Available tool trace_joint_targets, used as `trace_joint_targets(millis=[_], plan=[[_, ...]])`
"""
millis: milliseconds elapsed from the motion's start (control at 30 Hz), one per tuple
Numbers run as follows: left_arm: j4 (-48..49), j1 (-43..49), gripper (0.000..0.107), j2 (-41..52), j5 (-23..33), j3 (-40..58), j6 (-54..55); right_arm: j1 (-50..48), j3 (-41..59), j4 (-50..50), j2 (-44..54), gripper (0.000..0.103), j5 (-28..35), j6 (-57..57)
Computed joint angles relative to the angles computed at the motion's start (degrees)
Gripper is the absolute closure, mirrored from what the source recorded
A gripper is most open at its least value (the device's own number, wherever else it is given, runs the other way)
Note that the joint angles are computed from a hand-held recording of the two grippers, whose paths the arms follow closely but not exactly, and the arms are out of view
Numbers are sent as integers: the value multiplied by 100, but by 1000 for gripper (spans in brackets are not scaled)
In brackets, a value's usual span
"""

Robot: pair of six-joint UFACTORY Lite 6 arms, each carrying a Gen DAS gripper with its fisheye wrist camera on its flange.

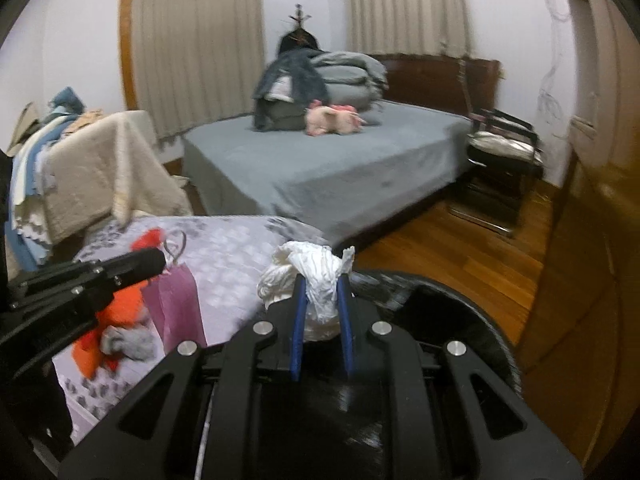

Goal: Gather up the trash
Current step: 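Carry both items over the black bin and open both grippers, then return the left gripper to the pile and grasp the red glove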

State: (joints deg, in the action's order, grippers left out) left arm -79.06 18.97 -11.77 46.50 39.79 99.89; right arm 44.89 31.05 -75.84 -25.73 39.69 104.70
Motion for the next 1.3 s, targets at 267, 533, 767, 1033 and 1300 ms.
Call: trace_joint_targets(millis=[267,533,767,1033,1300], plan=[[-438,-1470,105,68,-664,-239,-59,-530,-1113,665,-1231,84,128,-596],[-312,-1565,65,185,-684,-443,-12,-775,-1459,777,-1505,56,102,-719],[-195,-644,41,-149,-519,-626,304,-214,-1123,404,-1054,17,526,-89],[48,1152,18,-202,-30,-299,652,390,-139,-141,146,8,604,624],[-78,2675,16,673,101,452,1267,835,1240,-687,1823,7,306,1141]])
